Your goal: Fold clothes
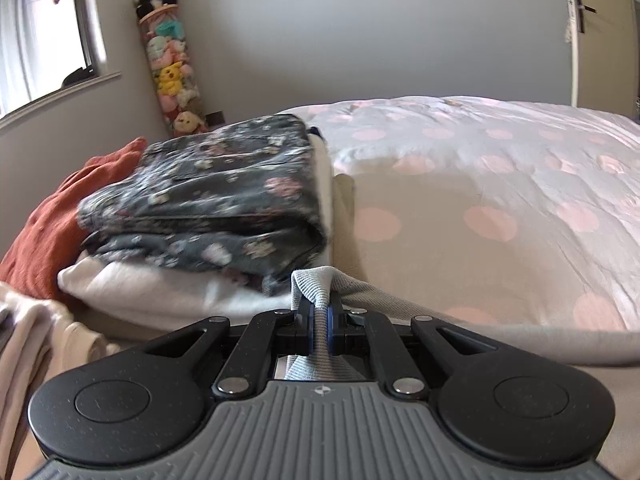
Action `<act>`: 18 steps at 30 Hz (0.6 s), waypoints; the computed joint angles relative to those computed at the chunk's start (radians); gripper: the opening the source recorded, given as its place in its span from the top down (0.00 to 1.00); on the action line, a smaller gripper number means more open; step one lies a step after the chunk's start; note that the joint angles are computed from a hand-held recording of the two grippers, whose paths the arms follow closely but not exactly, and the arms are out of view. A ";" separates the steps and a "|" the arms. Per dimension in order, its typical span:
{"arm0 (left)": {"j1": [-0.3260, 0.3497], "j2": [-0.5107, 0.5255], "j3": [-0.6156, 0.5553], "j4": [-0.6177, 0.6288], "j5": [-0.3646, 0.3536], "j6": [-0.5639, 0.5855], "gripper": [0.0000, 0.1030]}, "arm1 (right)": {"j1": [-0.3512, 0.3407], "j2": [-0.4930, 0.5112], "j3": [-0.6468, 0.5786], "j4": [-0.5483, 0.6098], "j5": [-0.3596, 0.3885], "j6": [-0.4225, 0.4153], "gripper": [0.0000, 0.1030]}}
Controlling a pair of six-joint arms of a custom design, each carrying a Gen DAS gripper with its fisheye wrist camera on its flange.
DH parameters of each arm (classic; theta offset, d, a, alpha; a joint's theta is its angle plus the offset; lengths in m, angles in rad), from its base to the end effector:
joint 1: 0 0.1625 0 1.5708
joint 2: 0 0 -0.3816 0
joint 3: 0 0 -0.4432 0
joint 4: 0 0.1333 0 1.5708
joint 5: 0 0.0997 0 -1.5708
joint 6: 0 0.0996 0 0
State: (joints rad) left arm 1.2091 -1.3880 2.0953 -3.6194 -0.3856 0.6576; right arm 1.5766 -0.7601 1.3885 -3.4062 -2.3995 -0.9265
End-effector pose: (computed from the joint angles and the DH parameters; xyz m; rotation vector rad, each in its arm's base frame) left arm 0.0463 -0.5151 0.3383 0.0338 1.7746 -1.0730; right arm 0.0641 -0.7331 0.2341 0.3217 -1.8542 0.7603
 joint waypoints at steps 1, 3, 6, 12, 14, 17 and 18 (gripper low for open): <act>0.005 0.025 -0.018 -0.016 -0.008 0.026 0.96 | 0.001 0.047 -0.065 -0.011 -0.011 -0.024 0.96; 0.019 0.081 -0.062 -0.057 -0.024 0.071 0.96 | 0.002 0.146 -0.207 -0.026 -0.030 -0.076 0.96; 0.044 0.161 -0.133 -0.105 -0.046 0.119 0.96 | 0.000 0.291 -0.418 -0.013 -0.051 -0.155 0.96; 0.075 0.268 -0.210 -0.201 -0.020 0.309 0.96 | -0.015 0.462 -0.657 0.078 -0.103 -0.230 0.95; 0.072 0.269 -0.208 -0.217 -0.018 0.336 0.96 | -0.022 0.480 -0.683 0.090 -0.125 -0.241 0.95; 0.068 0.230 -0.183 -0.199 -0.039 0.235 0.96 | -0.023 0.474 -0.678 0.056 -0.124 -0.255 0.96; 0.065 0.216 -0.175 -0.198 -0.046 0.205 0.96 | -0.020 0.465 -0.665 0.038 -0.121 -0.264 0.96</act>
